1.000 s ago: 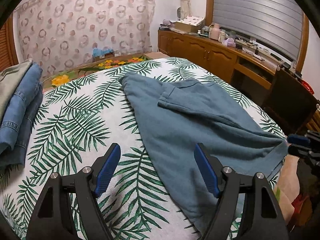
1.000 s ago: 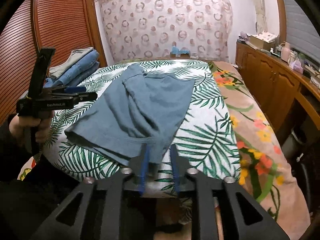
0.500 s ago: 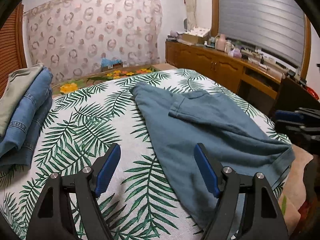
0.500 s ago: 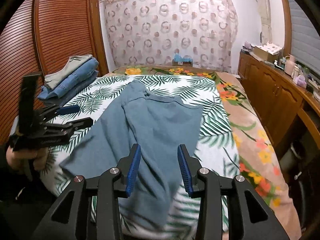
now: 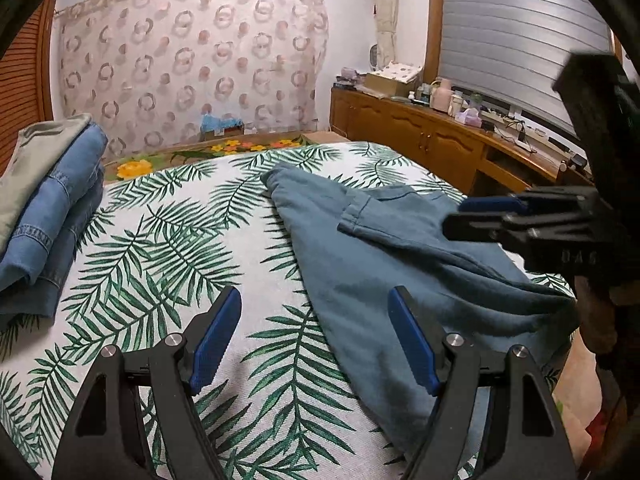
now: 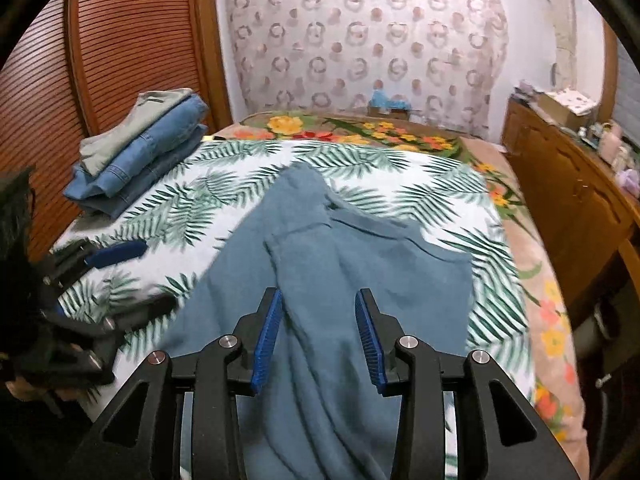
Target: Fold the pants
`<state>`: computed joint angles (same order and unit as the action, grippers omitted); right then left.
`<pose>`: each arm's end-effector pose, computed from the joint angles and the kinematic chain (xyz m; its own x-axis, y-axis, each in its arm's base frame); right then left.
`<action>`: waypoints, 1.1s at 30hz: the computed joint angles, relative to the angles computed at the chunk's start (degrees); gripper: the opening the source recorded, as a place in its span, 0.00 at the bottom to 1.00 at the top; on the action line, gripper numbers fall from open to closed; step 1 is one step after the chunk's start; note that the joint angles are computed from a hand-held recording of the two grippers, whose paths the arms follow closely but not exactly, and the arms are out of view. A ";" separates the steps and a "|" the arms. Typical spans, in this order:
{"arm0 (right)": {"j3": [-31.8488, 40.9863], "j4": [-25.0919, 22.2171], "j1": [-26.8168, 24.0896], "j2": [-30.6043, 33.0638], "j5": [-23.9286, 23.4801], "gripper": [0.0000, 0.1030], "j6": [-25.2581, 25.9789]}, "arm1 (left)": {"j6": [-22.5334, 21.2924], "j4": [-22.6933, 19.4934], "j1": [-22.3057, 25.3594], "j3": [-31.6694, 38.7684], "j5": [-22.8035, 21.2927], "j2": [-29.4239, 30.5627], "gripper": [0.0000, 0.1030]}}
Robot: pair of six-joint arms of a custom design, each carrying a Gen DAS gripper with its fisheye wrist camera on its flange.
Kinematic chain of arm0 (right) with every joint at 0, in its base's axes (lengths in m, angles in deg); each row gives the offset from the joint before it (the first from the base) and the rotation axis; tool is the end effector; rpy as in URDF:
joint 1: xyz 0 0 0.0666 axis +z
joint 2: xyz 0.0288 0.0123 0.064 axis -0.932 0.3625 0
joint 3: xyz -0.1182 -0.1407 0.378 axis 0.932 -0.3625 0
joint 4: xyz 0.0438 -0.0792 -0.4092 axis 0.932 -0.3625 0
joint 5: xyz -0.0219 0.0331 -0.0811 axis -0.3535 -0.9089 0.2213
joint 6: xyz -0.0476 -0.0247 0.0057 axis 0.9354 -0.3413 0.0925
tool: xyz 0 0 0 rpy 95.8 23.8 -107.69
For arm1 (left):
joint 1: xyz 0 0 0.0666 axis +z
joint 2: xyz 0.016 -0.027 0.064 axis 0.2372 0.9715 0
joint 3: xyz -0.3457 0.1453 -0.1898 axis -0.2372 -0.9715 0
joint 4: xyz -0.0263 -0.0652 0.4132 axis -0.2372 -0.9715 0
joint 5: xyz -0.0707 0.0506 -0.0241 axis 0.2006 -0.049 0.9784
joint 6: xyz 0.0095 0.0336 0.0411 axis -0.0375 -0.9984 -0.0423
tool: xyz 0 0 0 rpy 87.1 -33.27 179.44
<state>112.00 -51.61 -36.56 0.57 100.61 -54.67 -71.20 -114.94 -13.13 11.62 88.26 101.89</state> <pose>0.2871 0.1687 0.5320 -0.6537 -0.0621 -0.7542 -0.1467 0.9881 0.0459 0.3651 -0.1923 0.4742 -0.5097 0.3125 -0.8016 0.5951 0.8010 -0.0661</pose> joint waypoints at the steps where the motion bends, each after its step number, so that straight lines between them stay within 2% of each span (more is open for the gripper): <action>1: 0.12 0.35 -0.52 0.23 -1.00 0.38 0.63 | 0.10 0.11 0.02 -0.08 -0.14 -0.10 0.74; 9: 3.85 0.55 -3.89 5.63 -5.65 0.36 6.11 | 1.27 1.56 1.11 -0.86 1.84 -0.77 0.74; 14: 6.10 -1.31 -5.33 9.72 -6.96 0.34 8.74 | 2.06 2.36 1.71 -1.28 2.85 -1.00 0.74; 18: 7.75 -2.92 -6.02 12.84 -7.72 0.34 7.44 | 1.47 1.69 0.85 -1.07 0.57 -0.68 0.74; 23: 8.61 -2.63 -6.33 15.11 -7.90 0.33 7.02 | -0.16 1.38 -0.11 -0.93 -0.76 -0.51 0.74; 24: 8.55 -2.18 -6.39 15.25 -7.83 0.32 7.03 | -0.39 1.37 -0.15 -0.95 -0.70 -0.48 0.74; 27: 8.21 -1.74 -6.65 14.95 -7.84 0.19 6.20 | -0.70 0.62 -0.05 -0.60 -0.15 -0.03 0.74; 28: 8.08 -1.62 -6.91 14.72 -7.97 0.09 5.76 | -0.82 0.22 0.05 -0.42 0.13 0.12 0.74; 30: 7.58 -1.18 -7.31 13.87 -8.37 0.05 5.54 | -1.06 -0.66 0.04 0.04 0.33 0.59 0.74; 33: 6.57 0.70 -7.38 12.15 -6.06 0.03 5.27 | -1.93 -1.50 -0.34 0.45 0.23 0.99 0.74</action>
<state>118.57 -50.91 -43.95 12.72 94.55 -49.40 -73.13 -116.44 -13.47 12.08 88.49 102.88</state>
